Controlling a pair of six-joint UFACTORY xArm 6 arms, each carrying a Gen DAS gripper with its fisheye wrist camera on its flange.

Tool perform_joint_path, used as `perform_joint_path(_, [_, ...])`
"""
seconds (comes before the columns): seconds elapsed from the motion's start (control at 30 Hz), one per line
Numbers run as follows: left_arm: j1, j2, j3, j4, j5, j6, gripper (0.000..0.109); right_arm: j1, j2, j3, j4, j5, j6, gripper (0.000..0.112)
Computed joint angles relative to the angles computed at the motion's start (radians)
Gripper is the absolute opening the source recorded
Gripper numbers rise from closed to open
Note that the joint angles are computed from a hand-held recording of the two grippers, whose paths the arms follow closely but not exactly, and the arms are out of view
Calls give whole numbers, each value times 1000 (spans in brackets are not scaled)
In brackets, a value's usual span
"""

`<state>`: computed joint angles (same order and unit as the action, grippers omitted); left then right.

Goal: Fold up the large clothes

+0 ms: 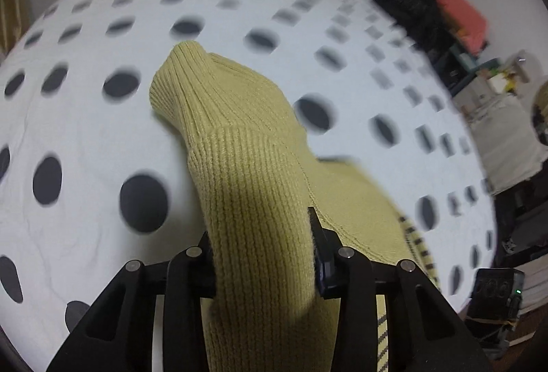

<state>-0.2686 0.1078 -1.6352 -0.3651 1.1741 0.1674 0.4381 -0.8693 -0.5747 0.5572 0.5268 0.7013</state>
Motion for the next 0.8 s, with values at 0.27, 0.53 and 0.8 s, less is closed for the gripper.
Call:
perform_joint_path(0.27, [29, -18, 62, 11, -12, 16, 52, -2, -8, -9, -141, 167, 107, 53])
perform_joint_path(0.53, [125, -368, 294, 69, -35, 102, 55, -70, -71, -246, -433, 507, 182, 55])
perform_joint_path(0.8, [97, -694, 663, 240, -83, 154, 55, -182, 316, -494, -293, 520, -79, 55])
